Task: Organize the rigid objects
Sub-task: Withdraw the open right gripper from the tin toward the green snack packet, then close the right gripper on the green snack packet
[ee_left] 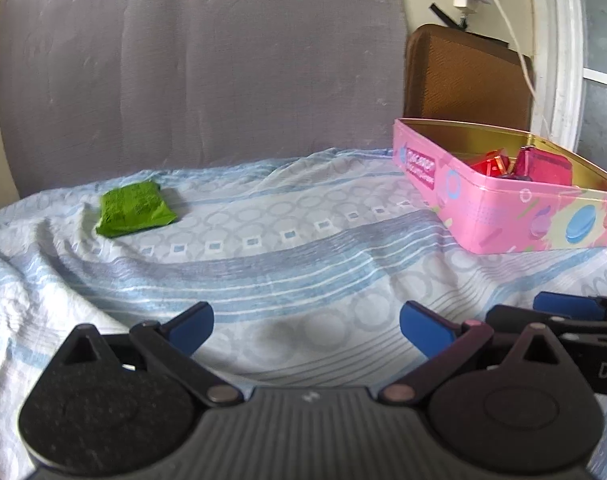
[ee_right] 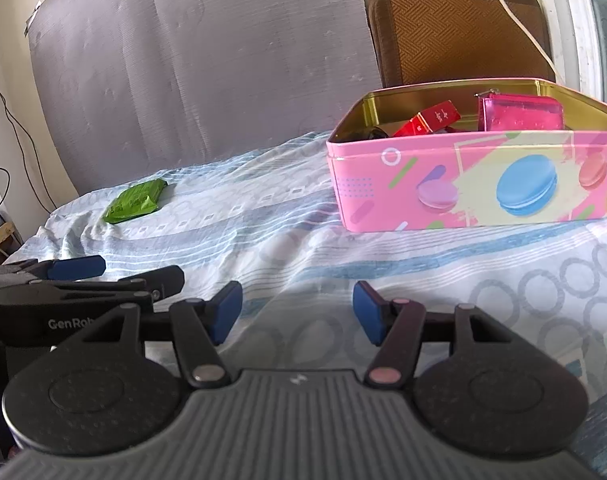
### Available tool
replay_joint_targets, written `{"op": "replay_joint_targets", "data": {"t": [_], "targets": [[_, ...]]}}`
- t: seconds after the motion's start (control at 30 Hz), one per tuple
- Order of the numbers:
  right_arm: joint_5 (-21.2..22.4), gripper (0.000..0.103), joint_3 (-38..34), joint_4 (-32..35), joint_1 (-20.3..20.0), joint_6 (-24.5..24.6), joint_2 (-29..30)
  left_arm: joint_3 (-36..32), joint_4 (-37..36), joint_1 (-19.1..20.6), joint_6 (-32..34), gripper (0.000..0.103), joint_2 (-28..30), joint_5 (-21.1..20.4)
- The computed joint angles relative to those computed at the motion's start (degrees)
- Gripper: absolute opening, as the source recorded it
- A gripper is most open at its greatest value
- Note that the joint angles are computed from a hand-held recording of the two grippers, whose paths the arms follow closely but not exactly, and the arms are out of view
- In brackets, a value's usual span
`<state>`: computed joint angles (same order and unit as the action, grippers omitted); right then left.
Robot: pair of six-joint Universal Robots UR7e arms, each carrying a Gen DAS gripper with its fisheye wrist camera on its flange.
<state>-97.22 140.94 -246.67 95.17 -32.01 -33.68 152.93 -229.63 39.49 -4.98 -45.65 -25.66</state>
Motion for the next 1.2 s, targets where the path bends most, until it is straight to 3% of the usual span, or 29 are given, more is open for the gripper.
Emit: {"op": "replay_joint_targets", "data": {"t": [0.13, 0.3, 0.5, 0.63, 0.7, 0.77, 0.9, 1.0, 1.1, 1.2], "targets": [[-0.25, 0.064, -0.30, 0.89, 0.04, -0.59, -0.21, 0.27, 2.11, 1.20, -0.40, 0.103, -2.94, 0.67], [-0.51, 0.064, -0.92, 3.01, 0.43, -1.12, -0.70, -1.07, 0.35, 3.70, 6.61, 0.103, -6.25, 3.90], [0.35, 0.064, -3.46, 7.12, 2.23, -0.26, -0.75, -4.26, -9.38, 9.63, 19.74, 0.103, -9.35, 5.83], [0.41, 0.064, -6.38, 11.09, 5.24, -2.65, 0.01, -6.26, -15.65, 14.48, 23.50, 0.103, -11.63, 6.36], [0.43, 0.064, -8.43, 13.63, 6.83, -3.56, 0.66, -6.75, -16.34, 16.50, 22.21, 0.103, -13.09, 6.66], [0.72, 0.064, -11.28, 16.86, 8.53, -3.60, 1.55, -5.76, -13.45, 17.93, 16.49, 0.103, -16.31, 5.22], [1.83, 0.073, -18.47, 21.53, 11.62, -3.42, 5.13, -6.73, -22.41, 18.00, 20.13, 0.103, -16.41, 7.58], [2.33, 0.077, -25.22, 25.06, 13.77, -3.84, 8.82, -5.87, -19.52, 18.84, 15.83, 0.103, -18.54, 6.28], [1.89, 0.080, -32.99, 31.25, 15.47, 0.02, 12.35, -5.43, -18.14, 19.67, 13.42, 0.103, -19.88, 4.45], [0.72, 0.083, -40.34, 38.18, 16.52, 3.08, 15.92, -6.07, -22.86, 19.47, 15.27, 0.103, -19.14, 5.22]]}}
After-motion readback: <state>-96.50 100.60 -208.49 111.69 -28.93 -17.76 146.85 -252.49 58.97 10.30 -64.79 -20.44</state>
